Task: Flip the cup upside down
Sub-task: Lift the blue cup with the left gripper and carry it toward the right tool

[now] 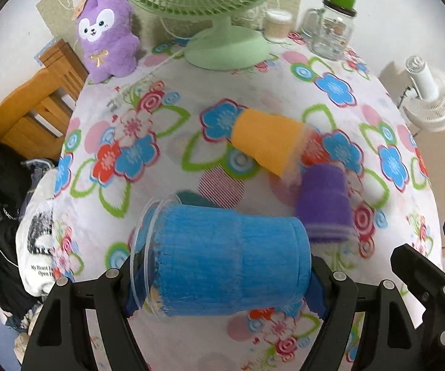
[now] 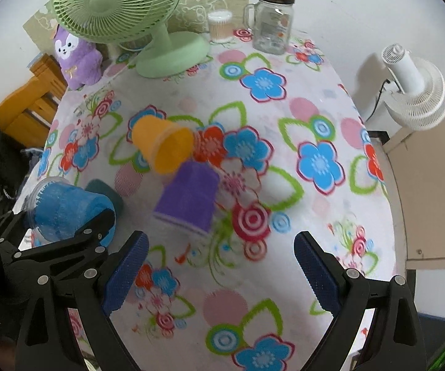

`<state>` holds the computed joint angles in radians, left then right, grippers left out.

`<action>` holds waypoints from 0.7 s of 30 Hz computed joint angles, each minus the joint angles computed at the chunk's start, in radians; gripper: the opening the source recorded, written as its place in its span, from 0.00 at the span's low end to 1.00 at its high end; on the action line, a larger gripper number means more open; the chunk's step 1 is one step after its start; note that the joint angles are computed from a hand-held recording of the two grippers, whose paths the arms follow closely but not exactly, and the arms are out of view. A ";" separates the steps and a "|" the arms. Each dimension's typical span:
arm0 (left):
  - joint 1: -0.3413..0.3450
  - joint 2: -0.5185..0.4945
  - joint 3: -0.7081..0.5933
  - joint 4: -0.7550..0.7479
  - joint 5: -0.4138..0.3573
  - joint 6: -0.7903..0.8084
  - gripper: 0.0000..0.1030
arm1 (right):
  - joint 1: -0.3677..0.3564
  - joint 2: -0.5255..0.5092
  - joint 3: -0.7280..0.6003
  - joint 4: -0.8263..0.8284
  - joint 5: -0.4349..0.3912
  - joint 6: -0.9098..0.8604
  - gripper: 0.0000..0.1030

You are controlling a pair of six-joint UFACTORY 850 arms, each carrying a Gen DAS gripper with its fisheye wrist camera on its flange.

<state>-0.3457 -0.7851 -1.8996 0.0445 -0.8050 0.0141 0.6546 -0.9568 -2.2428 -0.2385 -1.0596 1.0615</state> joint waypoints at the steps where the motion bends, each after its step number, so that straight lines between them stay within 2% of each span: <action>1: -0.003 0.013 0.024 0.000 0.007 -0.005 0.80 | 0.004 0.020 0.036 -0.001 0.008 0.002 0.94; 10: -0.022 0.074 0.170 -0.030 0.037 -0.051 0.79 | 0.010 0.095 0.205 0.051 0.045 -0.060 0.94; 21: -0.038 0.097 0.267 -0.093 0.129 0.210 0.79 | 0.012 0.130 0.319 0.078 0.103 -0.134 0.94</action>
